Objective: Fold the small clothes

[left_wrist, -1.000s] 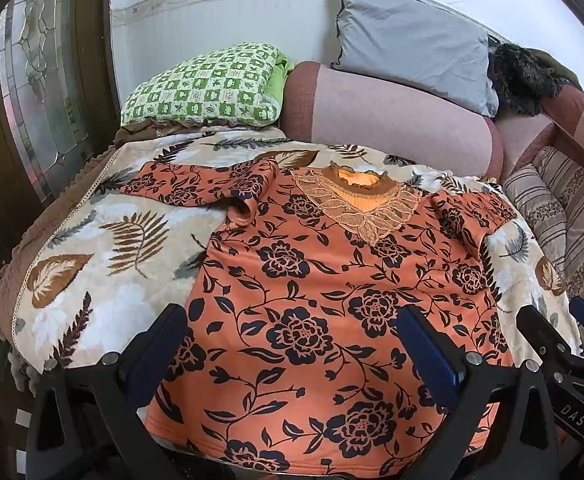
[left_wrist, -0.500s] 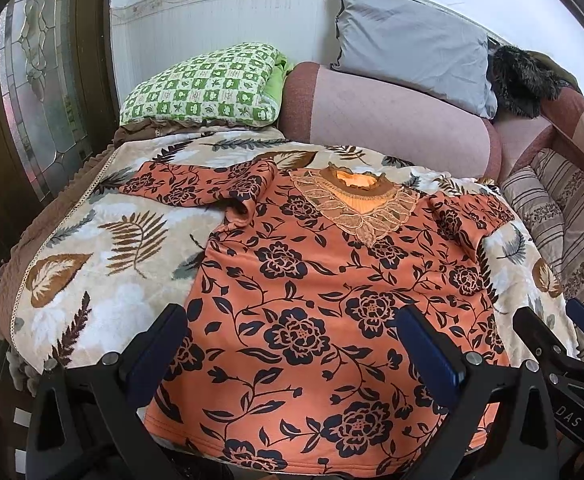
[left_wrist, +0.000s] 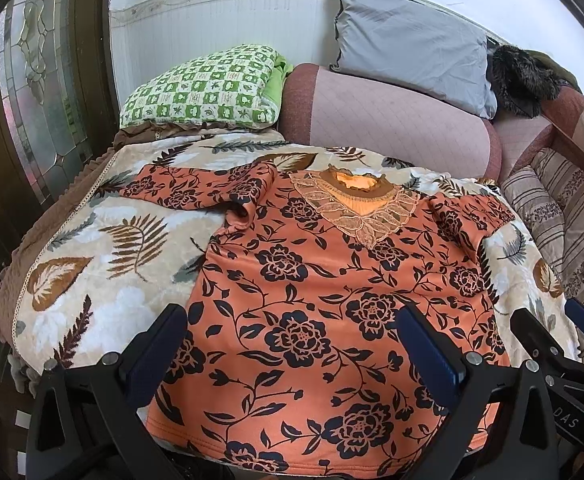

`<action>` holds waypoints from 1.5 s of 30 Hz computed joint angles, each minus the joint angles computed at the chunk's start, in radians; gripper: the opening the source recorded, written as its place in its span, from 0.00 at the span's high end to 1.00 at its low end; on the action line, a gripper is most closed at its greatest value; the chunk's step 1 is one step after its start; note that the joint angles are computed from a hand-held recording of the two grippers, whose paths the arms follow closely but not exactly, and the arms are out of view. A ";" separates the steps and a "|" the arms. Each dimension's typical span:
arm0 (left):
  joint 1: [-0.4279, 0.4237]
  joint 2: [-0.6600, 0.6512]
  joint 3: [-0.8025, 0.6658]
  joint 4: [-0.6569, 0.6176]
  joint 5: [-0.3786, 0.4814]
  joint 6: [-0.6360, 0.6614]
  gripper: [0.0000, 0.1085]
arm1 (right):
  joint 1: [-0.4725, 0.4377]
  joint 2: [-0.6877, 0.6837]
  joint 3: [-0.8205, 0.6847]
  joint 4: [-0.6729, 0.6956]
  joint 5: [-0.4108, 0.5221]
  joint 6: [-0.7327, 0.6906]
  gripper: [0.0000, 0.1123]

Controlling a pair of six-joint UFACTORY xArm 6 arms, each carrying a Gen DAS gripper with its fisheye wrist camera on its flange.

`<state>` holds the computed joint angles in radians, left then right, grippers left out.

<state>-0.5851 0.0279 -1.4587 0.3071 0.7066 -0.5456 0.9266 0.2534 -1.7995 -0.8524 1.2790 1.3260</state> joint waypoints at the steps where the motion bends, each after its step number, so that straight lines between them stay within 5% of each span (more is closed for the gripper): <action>1: 0.000 0.001 -0.003 -0.001 0.000 0.001 0.05 | 0.000 0.000 0.000 0.000 0.000 0.000 0.08; 8: 0.005 0.008 -0.010 -0.013 -0.004 0.001 0.05 | -0.004 -0.002 0.006 -0.001 -0.006 0.002 0.08; 12: 0.036 -0.002 0.039 -0.053 -0.096 -0.017 0.05 | -0.047 -0.061 0.092 0.020 -0.077 0.040 0.08; 18: 0.070 0.040 0.028 -0.087 -0.086 0.011 0.05 | -0.244 -0.297 0.430 0.033 -0.392 0.218 0.08; 24: 0.087 0.129 -0.026 -0.156 -0.069 0.074 0.05 | -0.596 -0.388 0.665 0.199 -0.800 0.245 0.08; 28: 0.098 0.214 -0.096 -0.187 -0.063 0.096 0.05 | -0.804 -0.282 0.683 0.445 -1.039 0.109 0.09; 34: 0.103 0.365 -0.266 -0.193 -0.011 0.126 0.05 | -0.951 -0.012 0.467 0.775 -1.108 -0.180 0.09; 37: 0.106 0.410 -0.317 -0.167 -0.007 0.118 0.05 | -0.983 0.110 0.339 0.960 -1.066 -0.338 0.22; 41: 0.115 0.449 -0.355 -0.148 -0.004 0.108 0.05 | -1.013 0.237 0.159 0.965 -0.902 -0.375 0.49; 43: 0.122 0.464 -0.365 -0.153 0.002 0.107 0.05 | -1.017 0.258 0.132 0.948 -0.894 -0.370 0.50; 44: 0.126 0.467 -0.365 -0.157 0.007 0.105 0.05 | -1.020 0.270 0.103 0.919 -0.858 -0.366 0.63; 45: 0.130 0.466 -0.359 -0.165 0.005 0.109 0.05 | -1.018 0.280 0.073 0.898 -0.816 -0.367 0.89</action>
